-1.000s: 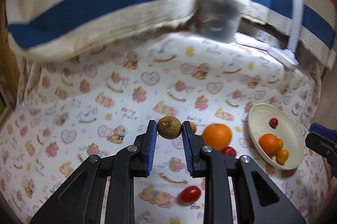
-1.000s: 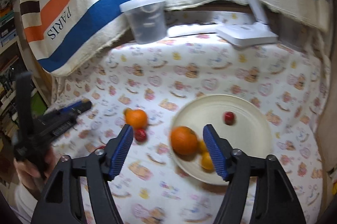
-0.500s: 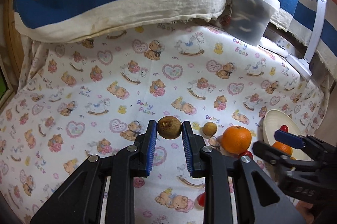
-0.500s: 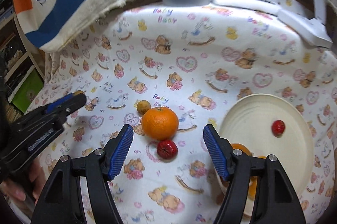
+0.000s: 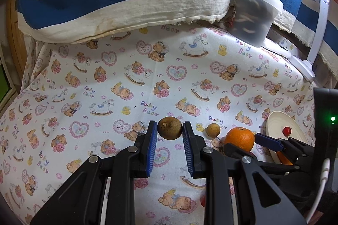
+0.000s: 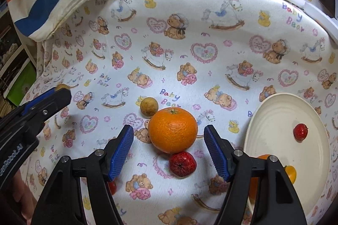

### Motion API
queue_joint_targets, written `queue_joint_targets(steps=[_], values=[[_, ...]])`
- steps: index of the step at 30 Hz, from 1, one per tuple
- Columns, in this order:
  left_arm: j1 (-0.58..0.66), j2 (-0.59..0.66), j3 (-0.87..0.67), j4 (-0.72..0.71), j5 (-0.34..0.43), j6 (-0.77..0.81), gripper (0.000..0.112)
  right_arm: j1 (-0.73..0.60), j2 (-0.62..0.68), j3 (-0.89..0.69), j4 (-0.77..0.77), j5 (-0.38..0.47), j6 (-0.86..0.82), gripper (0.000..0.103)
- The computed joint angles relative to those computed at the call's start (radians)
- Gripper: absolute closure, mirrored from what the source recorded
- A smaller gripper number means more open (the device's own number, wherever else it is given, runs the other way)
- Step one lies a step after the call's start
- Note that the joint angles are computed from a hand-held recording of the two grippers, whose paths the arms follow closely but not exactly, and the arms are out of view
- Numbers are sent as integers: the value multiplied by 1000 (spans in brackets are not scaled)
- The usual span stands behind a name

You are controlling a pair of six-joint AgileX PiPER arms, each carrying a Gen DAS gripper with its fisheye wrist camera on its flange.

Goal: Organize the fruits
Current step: 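Grasp the large mandarin with right tool while left tool holds the kiwi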

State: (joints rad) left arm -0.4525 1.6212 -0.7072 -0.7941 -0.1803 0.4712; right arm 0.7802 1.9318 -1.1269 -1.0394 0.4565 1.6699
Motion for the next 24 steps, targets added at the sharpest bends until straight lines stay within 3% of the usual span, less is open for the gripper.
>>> queue_joint_targets(steps=[2,3,4,10,14,18,24], values=[[-5,2,-1,-43,-7,43,89,-3,14,-13,13,2,-17,33],[-7,2,0,-55,-10,55,89,-4,21,-24,42,7,-59,48],[-10,-1,3,-56,-14,56,89,6,31,-39,60,37,-86,53],[-45,-43,27,-68,-35,82,89,75,-105,113,-195,71,176,53],[-95,-82,47,-75,-56,99,89,125,-229,216,-276,95,287,53],[-154,-89,53,-161,-104,197,89,195,-365,326,-315,178,364,53],[-183,-77,49,-194,-112,228,89,341,-527,428,-272,349,333,53]])
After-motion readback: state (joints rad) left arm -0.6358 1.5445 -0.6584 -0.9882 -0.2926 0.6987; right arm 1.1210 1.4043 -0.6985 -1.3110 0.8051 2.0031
